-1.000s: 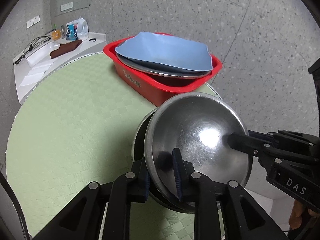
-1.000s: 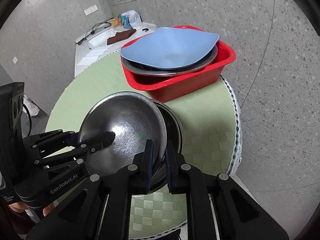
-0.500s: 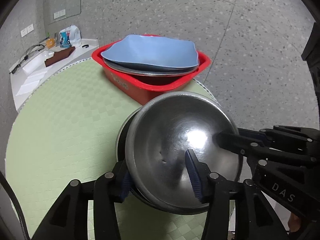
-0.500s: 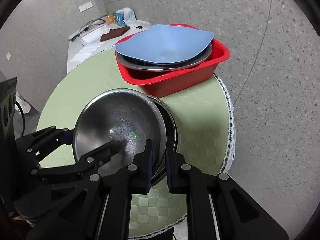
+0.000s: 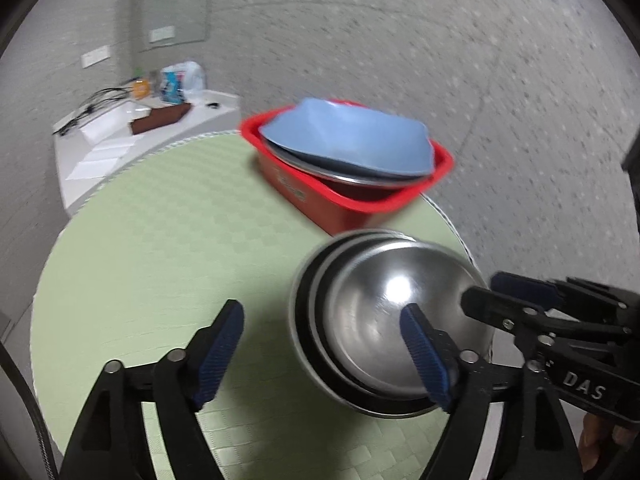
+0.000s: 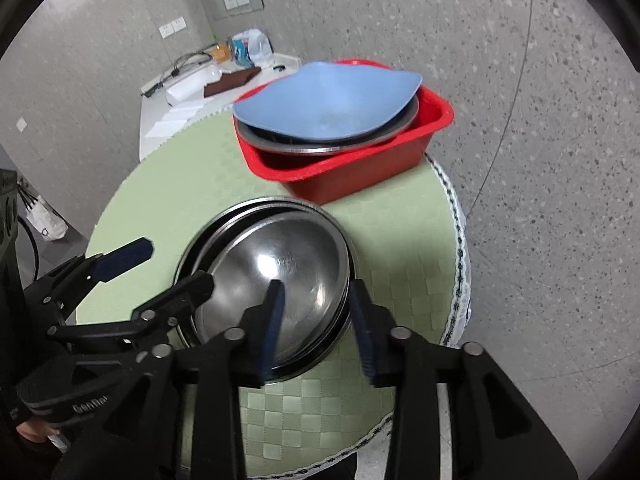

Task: Organize plates and bowls
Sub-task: 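Grasp the stacked steel bowls with the right gripper and lift them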

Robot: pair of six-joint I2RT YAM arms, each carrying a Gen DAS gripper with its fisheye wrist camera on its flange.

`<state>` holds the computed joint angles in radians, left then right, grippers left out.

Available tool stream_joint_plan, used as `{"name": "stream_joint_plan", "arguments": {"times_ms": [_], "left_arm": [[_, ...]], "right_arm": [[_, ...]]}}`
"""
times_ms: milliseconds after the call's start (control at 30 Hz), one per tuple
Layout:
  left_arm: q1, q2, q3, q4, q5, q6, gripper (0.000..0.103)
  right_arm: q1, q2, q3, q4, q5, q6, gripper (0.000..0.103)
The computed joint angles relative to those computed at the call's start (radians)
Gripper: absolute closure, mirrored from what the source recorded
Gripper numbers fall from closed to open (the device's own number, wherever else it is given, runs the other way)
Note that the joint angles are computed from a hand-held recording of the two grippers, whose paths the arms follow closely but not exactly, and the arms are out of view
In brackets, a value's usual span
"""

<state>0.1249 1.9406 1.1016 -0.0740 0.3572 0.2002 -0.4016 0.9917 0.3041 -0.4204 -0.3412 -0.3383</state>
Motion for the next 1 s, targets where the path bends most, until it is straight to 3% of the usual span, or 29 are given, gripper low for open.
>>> {"name": "stream_joint_plan", "arguments": {"times_ms": [167, 533, 733, 1000], "left_arm": [[0.018, -0.058, -0.085, 0.076, -0.039, -0.078, 0.019], [-0.030, -0.193, -0.311, 0.316, -0.241, -0.276, 0.004], [-0.091, -0.171, -0.311, 0.297, -0.304, -0.334, 0.003], [-0.135, -0.049, -0.182, 0.202, -0.330, -0.383, 0.003]], "right_arm": [[-0.078, 0.016, 0.014, -0.011, -0.052, -0.057, 0.050], [-0.235, 0.144, 0.067, -0.037, -0.181, -0.227, 0.040], [-0.257, 0.340, 0.111, 0.003, -0.211, -0.267, 0.037], [-0.232, 0.532, 0.138, 0.062, -0.210, -0.286, 0.037]]}}
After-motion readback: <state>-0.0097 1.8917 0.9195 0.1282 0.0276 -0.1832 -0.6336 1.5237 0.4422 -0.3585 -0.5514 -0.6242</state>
